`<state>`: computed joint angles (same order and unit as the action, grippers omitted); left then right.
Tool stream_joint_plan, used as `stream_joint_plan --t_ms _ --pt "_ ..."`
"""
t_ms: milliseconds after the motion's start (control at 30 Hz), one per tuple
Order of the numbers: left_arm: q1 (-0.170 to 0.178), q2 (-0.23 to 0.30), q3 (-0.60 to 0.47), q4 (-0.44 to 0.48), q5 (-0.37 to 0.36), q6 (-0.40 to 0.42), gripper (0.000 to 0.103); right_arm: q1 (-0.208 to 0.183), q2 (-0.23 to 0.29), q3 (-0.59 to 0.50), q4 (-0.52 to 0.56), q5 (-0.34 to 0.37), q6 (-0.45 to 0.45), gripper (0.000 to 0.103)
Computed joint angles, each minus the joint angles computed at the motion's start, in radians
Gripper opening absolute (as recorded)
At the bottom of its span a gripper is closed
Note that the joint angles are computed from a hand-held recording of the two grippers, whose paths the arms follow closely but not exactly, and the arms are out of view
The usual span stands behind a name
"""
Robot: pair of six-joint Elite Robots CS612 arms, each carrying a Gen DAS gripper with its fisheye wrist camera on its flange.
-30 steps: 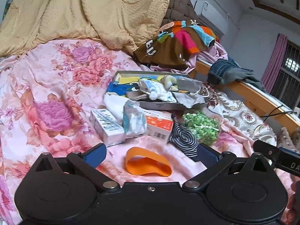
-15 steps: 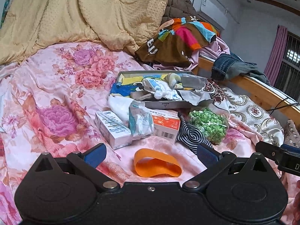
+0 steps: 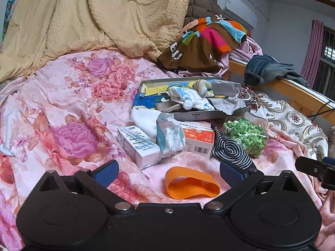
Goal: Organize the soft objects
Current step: 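Move the left tool toward the orange silicone band while the right tool approaches the striped sock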
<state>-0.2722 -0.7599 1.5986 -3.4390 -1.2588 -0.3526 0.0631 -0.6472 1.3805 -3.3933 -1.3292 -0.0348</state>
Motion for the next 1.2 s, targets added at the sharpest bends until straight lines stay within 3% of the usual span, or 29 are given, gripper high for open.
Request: stream_joint_plan --t_ms 600,867,1200 --pt "0.018 0.019 -0.014 0.041 -0.031 0.005 0.102 0.007 0.014 -0.035 0.103 0.004 -0.01 0.103" --pt "0.056 0.045 -0.057 0.021 -0.182 0.035 0.102 0.008 0.022 -0.056 0.185 0.002 -0.007 0.103" --pt "0.09 0.101 -0.171 0.127 -0.348 0.049 0.102 0.007 0.067 -0.116 0.2 0.009 0.062 0.103"
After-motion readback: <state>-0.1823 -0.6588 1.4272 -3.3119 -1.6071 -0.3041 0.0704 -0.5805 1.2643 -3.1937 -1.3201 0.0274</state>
